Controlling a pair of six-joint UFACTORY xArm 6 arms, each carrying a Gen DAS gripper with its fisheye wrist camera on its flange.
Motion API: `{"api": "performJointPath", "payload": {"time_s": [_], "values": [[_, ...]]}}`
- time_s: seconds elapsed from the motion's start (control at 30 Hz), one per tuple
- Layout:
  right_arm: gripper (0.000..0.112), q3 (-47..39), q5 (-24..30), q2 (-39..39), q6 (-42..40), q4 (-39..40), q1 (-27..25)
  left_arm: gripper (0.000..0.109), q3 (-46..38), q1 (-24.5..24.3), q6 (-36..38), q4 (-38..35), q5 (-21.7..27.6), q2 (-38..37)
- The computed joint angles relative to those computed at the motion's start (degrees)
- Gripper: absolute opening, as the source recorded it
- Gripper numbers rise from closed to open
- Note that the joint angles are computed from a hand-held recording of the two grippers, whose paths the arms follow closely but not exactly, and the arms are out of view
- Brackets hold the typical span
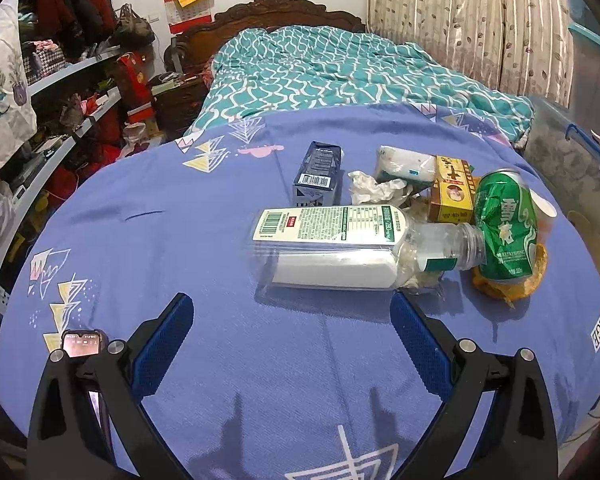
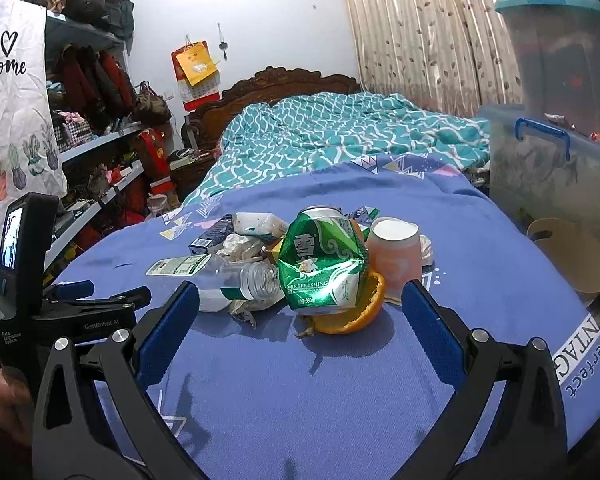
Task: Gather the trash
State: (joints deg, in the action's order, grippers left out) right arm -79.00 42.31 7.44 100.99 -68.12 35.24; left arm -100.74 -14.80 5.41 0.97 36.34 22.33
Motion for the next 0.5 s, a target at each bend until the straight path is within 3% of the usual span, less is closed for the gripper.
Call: {"api": "performJointPath", "payload": {"time_s": [0.5], "values": [[0.100, -0.67, -1.87, 1.05, -2.58, 3.73, -0.94, 0.094, -0.81, 0.88, -1.37, 0.22, 2.49, 1.22]]}}
